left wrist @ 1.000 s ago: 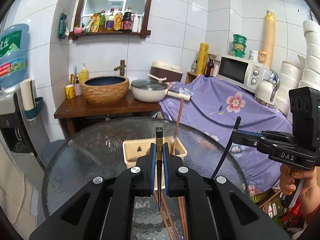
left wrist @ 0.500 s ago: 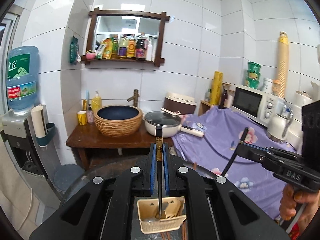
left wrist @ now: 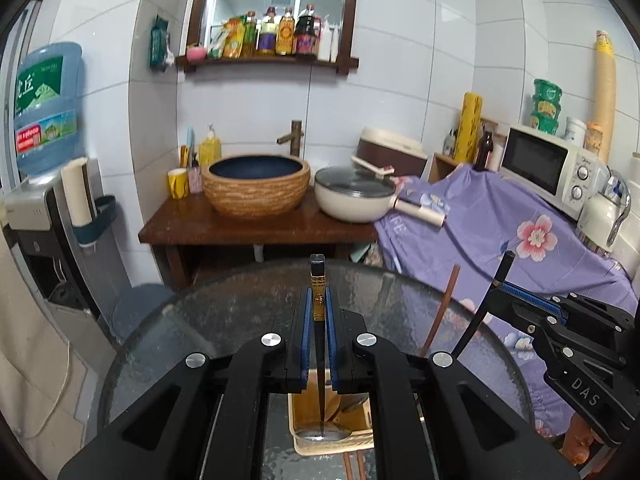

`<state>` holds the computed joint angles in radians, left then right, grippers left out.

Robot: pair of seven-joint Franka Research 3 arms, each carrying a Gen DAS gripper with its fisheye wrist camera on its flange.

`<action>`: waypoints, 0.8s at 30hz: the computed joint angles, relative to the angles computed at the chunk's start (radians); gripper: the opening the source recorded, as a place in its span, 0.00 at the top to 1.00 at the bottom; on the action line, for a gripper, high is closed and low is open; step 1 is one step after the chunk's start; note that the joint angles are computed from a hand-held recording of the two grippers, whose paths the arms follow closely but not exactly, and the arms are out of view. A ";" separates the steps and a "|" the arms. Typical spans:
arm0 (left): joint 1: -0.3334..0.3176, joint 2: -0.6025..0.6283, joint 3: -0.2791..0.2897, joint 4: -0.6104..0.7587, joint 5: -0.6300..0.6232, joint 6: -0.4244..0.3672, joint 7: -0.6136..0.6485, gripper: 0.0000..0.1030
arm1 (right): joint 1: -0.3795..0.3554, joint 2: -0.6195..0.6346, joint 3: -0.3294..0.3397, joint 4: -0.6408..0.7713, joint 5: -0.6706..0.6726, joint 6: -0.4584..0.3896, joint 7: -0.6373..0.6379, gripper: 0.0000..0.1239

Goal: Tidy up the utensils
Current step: 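Lower the black chopsticks into the basket and open both grippers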

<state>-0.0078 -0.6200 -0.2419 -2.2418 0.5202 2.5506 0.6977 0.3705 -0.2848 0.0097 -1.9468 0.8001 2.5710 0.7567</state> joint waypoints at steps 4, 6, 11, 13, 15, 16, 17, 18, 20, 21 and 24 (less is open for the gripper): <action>-0.022 0.002 0.024 -0.049 -0.033 0.011 0.006 0.93 | -0.001 0.008 0.001 -0.026 0.003 -0.001 0.013 0.93; -0.035 0.005 0.038 -0.064 -0.057 0.018 0.016 0.93 | -0.002 0.013 0.002 -0.035 0.005 -0.001 0.017 0.93; -0.026 0.004 0.033 -0.093 -0.066 0.027 0.015 0.93 | -0.004 0.015 0.006 -0.056 0.007 0.013 0.026 0.93; -0.014 -0.001 0.023 -0.101 -0.056 0.031 0.000 0.93 | -0.006 0.017 0.007 -0.060 0.002 0.014 0.035 0.93; -0.025 -0.001 0.031 -0.107 -0.067 0.036 0.006 0.91 | -0.004 0.016 0.004 -0.065 0.013 0.022 0.031 0.93; -0.024 -0.003 0.030 -0.110 -0.067 0.039 0.004 0.81 | -0.001 0.014 -0.001 -0.068 0.030 0.022 0.023 0.93; -0.021 -0.009 0.026 -0.116 -0.064 0.044 -0.002 0.74 | 0.000 0.012 -0.006 -0.070 0.041 0.019 0.017 0.93; -0.014 -0.015 0.021 -0.121 -0.059 0.047 -0.013 0.57 | 0.000 0.010 -0.006 -0.072 0.046 0.023 0.012 0.93; 0.015 -0.053 -0.005 -0.147 -0.033 0.066 -0.068 0.41 | 0.002 -0.010 -0.005 -0.095 0.058 0.058 -0.013 0.92; 0.025 -0.074 -0.016 -0.160 -0.021 0.078 -0.092 0.37 | 0.008 -0.024 -0.010 -0.111 0.073 0.078 -0.037 0.90; 0.032 -0.146 -0.043 -0.208 0.014 0.107 -0.134 0.21 | 0.024 -0.080 -0.028 -0.175 0.126 0.132 -0.093 0.65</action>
